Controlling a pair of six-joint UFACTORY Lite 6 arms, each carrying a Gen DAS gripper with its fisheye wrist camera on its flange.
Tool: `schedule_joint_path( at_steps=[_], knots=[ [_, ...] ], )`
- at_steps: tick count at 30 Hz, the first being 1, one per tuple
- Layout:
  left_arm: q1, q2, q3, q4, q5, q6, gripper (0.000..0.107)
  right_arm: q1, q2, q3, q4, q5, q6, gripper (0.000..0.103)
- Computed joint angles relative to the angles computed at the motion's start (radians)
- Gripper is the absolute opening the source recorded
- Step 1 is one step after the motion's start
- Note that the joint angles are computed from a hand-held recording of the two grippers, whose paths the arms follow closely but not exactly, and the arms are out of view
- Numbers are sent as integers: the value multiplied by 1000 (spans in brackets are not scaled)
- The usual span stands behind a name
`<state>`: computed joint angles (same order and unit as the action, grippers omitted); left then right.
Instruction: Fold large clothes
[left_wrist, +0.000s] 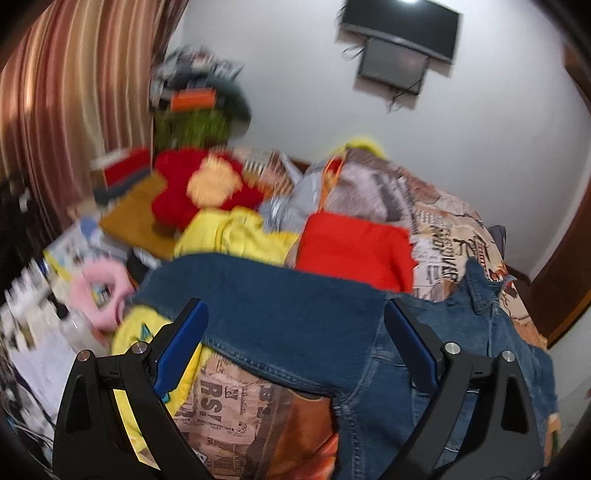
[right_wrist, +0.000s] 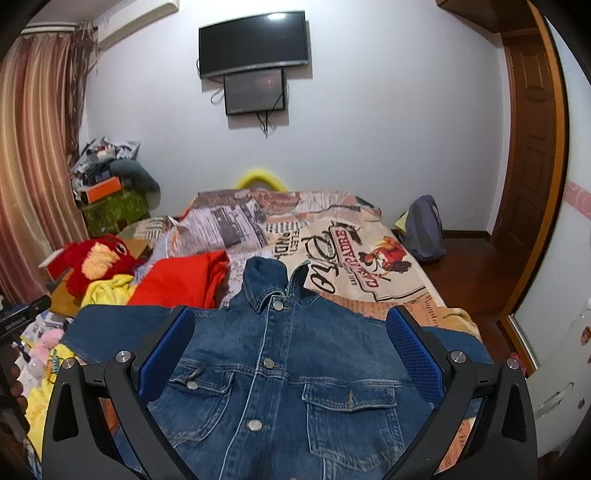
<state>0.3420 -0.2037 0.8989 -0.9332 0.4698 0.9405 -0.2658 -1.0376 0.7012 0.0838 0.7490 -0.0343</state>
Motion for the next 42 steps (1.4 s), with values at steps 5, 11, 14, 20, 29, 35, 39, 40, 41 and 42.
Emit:
schedule_joint_path(
  at_steps=[5, 11, 14, 20, 29, 35, 39, 40, 41, 42],
  knots=[
    [97, 354, 186, 4, 56, 8, 96, 144, 170, -15, -215, -67, 194, 103],
    [181, 694, 431, 56, 175, -64, 96, 186, 277, -43, -300, -90, 255, 103],
    [237, 829, 554, 39, 278, -105, 90, 199, 308, -51, -310, -101, 275, 103],
    [292, 995, 750, -27, 392, -119, 85, 244, 354, -44, -370, -99, 342, 103],
    [231, 1132, 969, 121, 247, -290, 42, 271, 366, -9, -413, -84, 371, 103],
    [186, 1072, 952, 230, 167, -364, 12, 221, 311, -7, -348, -63, 296, 103],
    [142, 894, 837, 203, 127, -285, 8, 190, 256, -24, -346, -44, 269, 103],
    [131, 845, 812, 177, 128, -255, 8, 181, 246, -26, -342, -40, 256, 103],
    [121, 806, 795, 156, 132, -233, 8, 165, 235, -30, -330, -39, 232, 103],
    [107, 764, 776, 133, 136, -210, 8, 146, 225, -34, -311, -40, 201, 103]
  ],
)
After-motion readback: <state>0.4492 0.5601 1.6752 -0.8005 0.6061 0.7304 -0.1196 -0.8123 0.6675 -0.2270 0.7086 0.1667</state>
